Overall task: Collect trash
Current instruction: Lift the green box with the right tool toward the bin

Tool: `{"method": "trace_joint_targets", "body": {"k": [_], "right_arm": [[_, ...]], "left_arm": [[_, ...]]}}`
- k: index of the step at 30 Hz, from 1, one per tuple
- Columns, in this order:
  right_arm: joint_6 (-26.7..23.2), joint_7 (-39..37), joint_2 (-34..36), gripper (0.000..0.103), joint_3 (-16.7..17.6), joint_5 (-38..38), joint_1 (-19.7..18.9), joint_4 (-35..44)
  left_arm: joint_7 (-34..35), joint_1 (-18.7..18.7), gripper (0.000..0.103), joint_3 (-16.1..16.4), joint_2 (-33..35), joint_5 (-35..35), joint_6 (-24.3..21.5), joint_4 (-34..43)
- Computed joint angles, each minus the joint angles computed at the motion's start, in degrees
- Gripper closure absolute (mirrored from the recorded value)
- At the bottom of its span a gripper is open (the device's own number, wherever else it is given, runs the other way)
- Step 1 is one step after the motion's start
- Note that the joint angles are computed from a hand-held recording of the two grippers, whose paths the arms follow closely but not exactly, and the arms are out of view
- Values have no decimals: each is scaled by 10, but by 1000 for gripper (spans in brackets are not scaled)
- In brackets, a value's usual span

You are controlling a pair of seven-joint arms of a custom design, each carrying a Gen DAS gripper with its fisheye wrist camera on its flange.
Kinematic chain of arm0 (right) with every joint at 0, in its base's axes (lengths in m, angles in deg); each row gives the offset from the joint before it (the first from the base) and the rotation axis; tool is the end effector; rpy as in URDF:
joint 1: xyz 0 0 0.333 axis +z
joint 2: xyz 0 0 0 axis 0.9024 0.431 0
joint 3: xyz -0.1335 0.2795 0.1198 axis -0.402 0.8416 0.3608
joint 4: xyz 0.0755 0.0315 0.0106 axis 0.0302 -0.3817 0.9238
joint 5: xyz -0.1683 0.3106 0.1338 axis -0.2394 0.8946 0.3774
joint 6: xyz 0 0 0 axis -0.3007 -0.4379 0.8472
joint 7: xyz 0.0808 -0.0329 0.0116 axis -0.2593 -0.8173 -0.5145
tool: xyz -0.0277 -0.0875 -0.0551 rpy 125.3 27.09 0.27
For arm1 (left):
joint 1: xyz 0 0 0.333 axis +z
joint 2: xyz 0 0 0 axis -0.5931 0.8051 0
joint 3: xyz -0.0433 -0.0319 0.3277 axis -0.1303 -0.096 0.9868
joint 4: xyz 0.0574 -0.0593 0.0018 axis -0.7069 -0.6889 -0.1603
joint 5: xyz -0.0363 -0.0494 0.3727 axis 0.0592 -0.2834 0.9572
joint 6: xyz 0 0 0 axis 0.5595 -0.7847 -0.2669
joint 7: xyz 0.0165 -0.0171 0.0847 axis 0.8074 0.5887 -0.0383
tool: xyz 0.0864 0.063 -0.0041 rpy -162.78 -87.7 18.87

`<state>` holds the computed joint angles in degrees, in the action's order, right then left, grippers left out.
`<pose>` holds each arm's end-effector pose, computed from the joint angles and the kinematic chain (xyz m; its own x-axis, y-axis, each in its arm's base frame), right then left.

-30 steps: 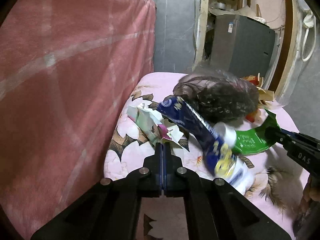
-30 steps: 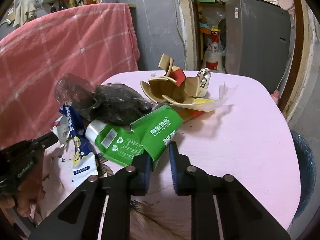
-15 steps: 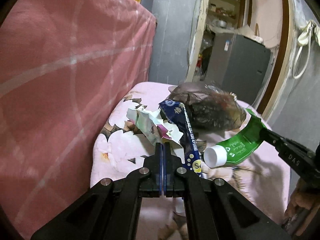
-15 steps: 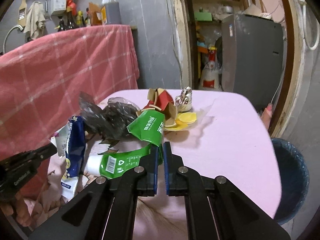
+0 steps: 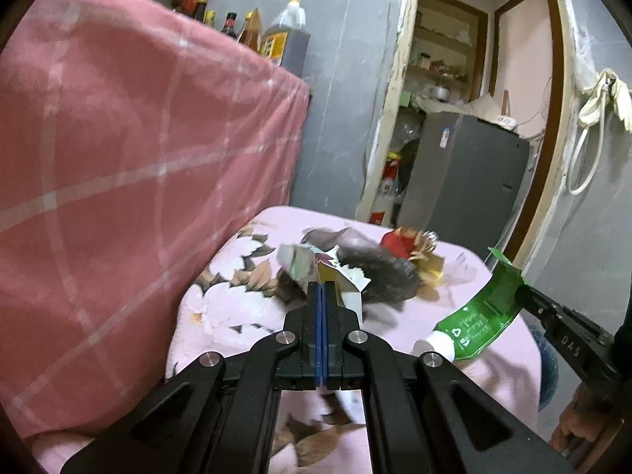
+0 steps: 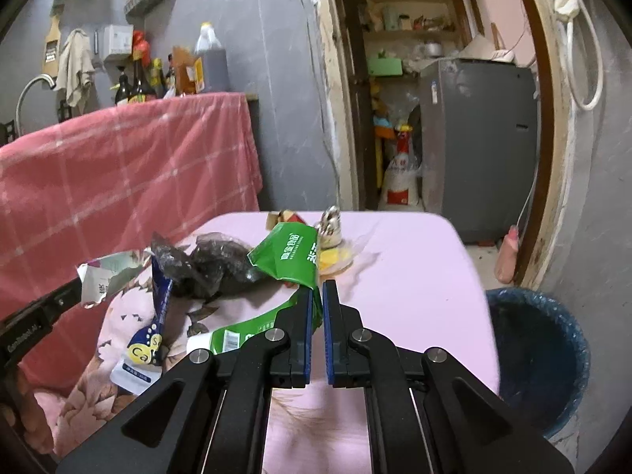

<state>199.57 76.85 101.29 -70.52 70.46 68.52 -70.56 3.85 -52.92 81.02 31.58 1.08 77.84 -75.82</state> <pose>0.7412 0.1117 0.4940 0.3896 -0.9136 -0.1163 -0.4703 -0.0888 -0.8780 0.6512 -0.2508 0.4924 0.1758 -0.9678 0.1800 -0.4017 -0.2374 -0.8845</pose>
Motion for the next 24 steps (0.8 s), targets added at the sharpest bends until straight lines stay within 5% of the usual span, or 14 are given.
{"method": "trace_joint_targets", "body": {"k": [16, 24], "right_arm": [[30, -58, -11, 100, 15, 66, -42, 7], [42, -60, -6, 100, 5, 68, -59, 15]], "left_arm": [[-40, -44, 103, 8, 55, 70, 39, 107], [121, -55, 103, -8, 144, -67, 59, 215]]}}
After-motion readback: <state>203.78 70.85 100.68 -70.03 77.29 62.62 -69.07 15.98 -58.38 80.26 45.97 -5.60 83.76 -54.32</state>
